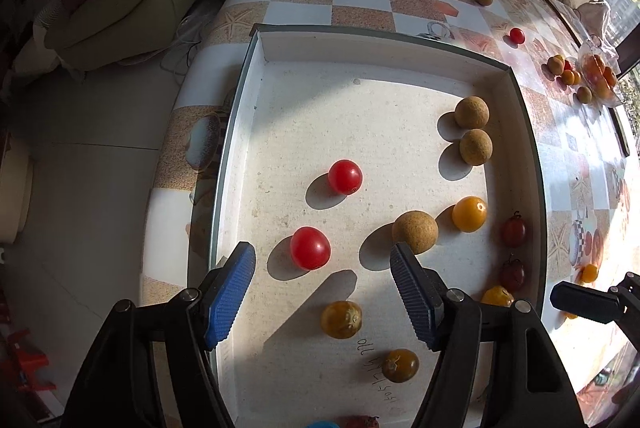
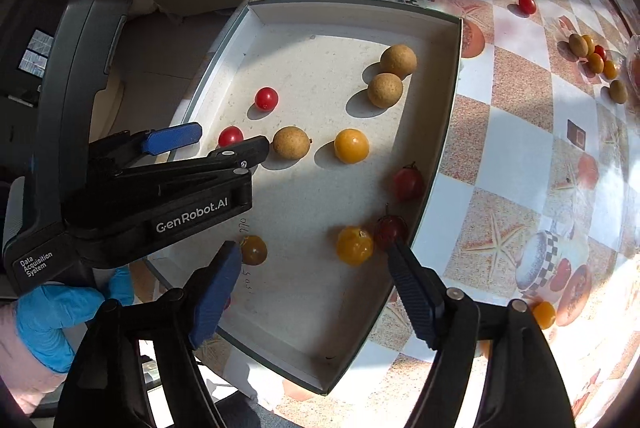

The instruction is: Organize fruits

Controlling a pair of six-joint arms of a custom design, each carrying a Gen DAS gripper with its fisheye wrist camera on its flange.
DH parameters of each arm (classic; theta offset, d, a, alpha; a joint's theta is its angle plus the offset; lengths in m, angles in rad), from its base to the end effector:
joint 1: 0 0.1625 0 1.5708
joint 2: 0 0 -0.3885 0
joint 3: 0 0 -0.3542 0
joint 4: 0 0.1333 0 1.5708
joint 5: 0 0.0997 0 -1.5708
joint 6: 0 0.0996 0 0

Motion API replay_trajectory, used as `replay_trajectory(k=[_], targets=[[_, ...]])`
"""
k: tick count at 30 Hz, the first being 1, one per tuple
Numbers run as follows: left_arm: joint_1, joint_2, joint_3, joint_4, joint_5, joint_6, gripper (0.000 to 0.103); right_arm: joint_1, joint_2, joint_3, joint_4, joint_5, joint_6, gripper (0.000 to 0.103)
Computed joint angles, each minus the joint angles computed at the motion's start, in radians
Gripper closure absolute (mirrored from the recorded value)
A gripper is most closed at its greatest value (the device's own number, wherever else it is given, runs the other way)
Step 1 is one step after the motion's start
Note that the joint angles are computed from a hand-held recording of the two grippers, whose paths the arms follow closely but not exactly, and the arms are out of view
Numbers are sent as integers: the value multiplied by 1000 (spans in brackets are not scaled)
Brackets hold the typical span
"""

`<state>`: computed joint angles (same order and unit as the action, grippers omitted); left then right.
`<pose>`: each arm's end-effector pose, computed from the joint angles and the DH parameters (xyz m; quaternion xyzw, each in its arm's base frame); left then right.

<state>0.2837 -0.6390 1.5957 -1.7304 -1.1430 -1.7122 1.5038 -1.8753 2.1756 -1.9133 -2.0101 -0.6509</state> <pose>-0.4511 -0.3134 -0.0299 -0.1095 0.8977 -0.1682 0.3922 0.0690 -0.3306 0.3425 0.2764 -0.9358 -0.0572 0.2112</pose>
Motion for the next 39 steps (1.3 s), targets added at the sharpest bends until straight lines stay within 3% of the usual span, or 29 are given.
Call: replay_trajectory(k=[4,5,7,11,15,26,32,39], targets=[[-14,1,-29,48,-33,-9,31,30,-26,-23,59,-47,59,18],[-22,-1,-33,55,-41,-13,18,38,-29,-28,69,-57,75,16],[-36,-8,-39,70,-40,-26,1,51,-33,-56,101,-80,108,11],[-62,-8,-93,165,-45,-55,1,98,-29,-77,116,-137,156,0],[-79,-8,-139,249,-69,-51,1,157,-29,-81,83,-186,177,0],[-113,-46,-163,273,-117,11,1,250,0,-163,178,-252,299,0],[-120,-13,-237,329,-145,73,1,290,5,-182,198,-271,300,0],[-121,0,-269,340,-186,59,1,319,19,-194,182,-288,289,0]])
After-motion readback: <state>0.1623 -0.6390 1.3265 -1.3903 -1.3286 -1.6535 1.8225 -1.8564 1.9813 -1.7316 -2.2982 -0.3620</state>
